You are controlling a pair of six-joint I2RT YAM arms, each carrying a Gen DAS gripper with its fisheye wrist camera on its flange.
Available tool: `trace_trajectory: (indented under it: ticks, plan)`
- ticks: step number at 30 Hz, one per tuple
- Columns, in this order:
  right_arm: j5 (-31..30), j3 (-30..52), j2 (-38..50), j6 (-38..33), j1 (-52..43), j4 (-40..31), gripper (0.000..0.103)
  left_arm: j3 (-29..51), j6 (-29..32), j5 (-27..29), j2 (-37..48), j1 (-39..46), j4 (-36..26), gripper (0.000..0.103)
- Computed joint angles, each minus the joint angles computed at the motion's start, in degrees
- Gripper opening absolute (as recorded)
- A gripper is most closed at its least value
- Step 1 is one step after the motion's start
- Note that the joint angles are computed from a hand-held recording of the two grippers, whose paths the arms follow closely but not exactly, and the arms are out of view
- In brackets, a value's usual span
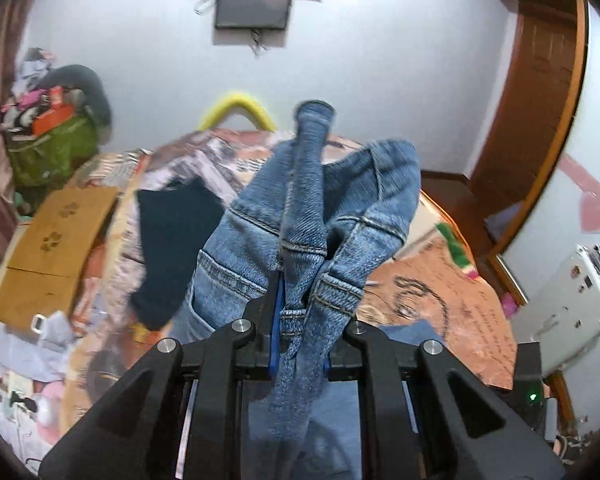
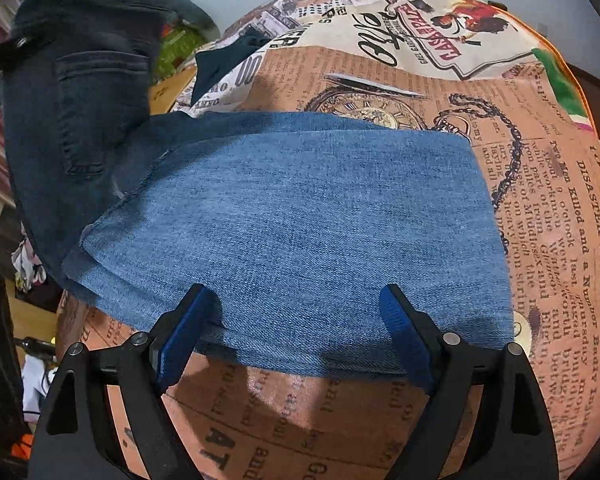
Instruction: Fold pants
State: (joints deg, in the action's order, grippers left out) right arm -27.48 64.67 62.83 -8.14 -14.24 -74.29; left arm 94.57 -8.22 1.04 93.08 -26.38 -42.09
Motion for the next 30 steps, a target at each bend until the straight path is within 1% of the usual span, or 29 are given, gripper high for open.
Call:
trace_trajectory:
  ticks: [5,11,14,16,19,22,24,26,27,28,29,30]
  plan:
    - [-1.63,-0.11,0.15,-1.29,-1.31,-0.15,0.085,2.23,-0.85,-1.0,3.21,-5.3,-0.56,0.014]
    - [-2.17,-0.38,-0.46,-1.14,-1.39,0.03,0.085,3.75,0.95,0.24,5.83,-10.33,-1.3,0.014]
    - [-2.3,-0.08,-0.5,-1.33,-1.59,-0.42,0.085,6.16,2.98,0.81,8.16,-12.65,-4.04,0.015]
    - [-2.14,0.19,-0.57,-1.37,-1.67,-0.77,0.084,8.76,3.84,1.46,10.6,-13.45,-7.6,0.016]
    - [-2.47,0.54,-0.78,-2.06,-2.74,-1.56,0.084,12.64,3.11,3.56,14.09,-13.16,-12.69,0.017]
    - [-3.46,1.41,-1.37,-3.58,-5.14,-3.61,0.084,12.81,2.77,7.33,15.22,-11.83,-14.39,0.021]
    - [-3.56,2.1,-1.66,-4.72,-6.65,-4.92,0.084,13.13,2.93,7.38,15.56,-12.27,-15.68,0.021]
    - [-2.73,2.65,-2.03,-5.8,-7.86,-5.74,0.084,12.94,3.73,6.11,15.29,-13.08,-16.58,0.023]
    - [-2.59,2.78,-2.03,-6.16,-8.23,-5.91,0.084,13.02,4.03,5.22,15.25,-13.7,-17.08,0.028]
    - [-2.49,2.94,-2.09,-6.72,-8.75,-6.3,0.084,13.3,4.29,4.92,15.35,-13.94,-17.71,0.037]
    - [-2.4,3.13,-2.17,-7.54,-9.55,-6.87,0.084,13.4,4.29,5.98,15.3,-13.73,-18.09,0.043]
    - [-2.34,3.15,-2.14,-7.85,-9.94,-6.94,0.084,13.35,3.98,7.93,15.08,-13.16,-18.16,0.059]
